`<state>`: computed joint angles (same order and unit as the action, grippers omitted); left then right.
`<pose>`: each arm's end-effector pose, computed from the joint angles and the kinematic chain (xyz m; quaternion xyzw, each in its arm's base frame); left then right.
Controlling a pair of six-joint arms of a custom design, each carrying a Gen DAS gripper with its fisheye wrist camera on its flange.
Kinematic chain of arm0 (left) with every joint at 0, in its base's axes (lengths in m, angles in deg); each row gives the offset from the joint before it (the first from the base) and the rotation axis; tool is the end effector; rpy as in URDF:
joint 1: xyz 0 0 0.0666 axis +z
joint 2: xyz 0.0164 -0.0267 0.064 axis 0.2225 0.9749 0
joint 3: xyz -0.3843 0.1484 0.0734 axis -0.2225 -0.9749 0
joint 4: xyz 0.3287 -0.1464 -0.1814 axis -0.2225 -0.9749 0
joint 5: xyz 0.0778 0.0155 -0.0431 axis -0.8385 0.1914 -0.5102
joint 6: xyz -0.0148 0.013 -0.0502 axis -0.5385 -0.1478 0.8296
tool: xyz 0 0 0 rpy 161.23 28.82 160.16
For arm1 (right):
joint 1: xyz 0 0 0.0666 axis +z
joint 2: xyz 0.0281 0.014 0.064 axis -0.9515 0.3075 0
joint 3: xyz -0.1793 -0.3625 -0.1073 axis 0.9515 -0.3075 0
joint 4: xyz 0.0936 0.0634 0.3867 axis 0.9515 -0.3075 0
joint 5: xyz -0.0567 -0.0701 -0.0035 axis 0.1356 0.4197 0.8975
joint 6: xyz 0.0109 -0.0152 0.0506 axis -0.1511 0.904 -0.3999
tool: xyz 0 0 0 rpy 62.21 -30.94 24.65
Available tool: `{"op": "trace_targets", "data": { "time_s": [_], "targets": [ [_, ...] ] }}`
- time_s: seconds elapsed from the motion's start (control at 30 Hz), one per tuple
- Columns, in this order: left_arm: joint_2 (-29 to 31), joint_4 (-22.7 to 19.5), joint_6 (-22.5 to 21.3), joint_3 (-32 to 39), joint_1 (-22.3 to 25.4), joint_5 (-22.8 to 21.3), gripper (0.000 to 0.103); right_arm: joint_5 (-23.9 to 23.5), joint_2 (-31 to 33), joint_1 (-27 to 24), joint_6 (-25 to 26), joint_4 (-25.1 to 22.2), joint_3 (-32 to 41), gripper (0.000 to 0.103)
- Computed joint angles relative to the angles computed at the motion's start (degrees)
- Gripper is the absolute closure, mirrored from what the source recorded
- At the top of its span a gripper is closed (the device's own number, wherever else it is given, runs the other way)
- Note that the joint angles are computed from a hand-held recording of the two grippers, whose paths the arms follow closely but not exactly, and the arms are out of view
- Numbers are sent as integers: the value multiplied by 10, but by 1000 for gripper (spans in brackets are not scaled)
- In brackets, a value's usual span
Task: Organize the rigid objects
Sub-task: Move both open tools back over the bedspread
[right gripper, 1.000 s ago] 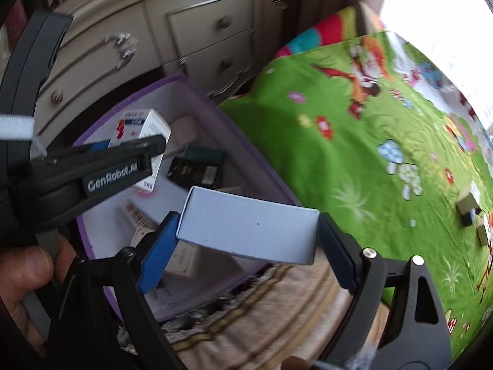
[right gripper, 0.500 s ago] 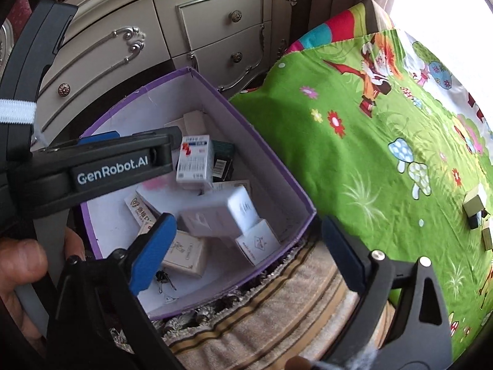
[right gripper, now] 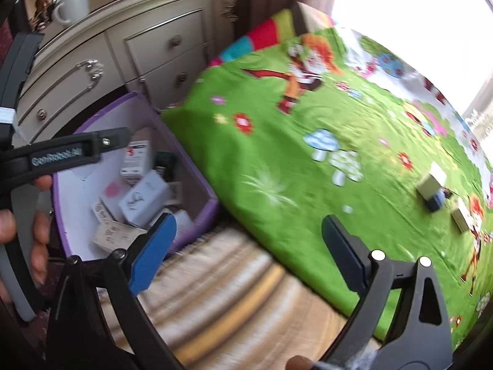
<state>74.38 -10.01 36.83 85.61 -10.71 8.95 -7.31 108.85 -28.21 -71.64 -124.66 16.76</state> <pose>0.3883 -0.1655 0.3408 -0.0732 0.9574 -0.0772 0.2686 0.3551 0.3258 0.3445 -0.1016 0.9560 0.0138 0.2749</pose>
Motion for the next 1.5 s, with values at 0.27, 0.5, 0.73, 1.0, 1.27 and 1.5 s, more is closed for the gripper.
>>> {"op": "trace_targets", "data": {
  "time_s": [0.27,0.5,0.73,1.0,1.27,1.5],
  "targets": [
    [23,2,-11,33,-48,0,16,7,-74,-47,-20,2,-72,6],
    [67,-5,-30,81,-97,14,16,2,-138,-111,-19,-3,-129,6],
    [130,-20,-61,159,-151,33,16,-8,-203,-210,-12,-11,-180,6],
    [225,-44,-98,272,-205,51,16,-26,-240,-354,25,-6,-208,6],
    [331,-72,-124,404,-230,75,28,-42,-213,-463,52,34,-205,6],
    [425,-114,-127,529,-240,90,36,-48,-144,-484,73,77,-181,6]
  ]
}}
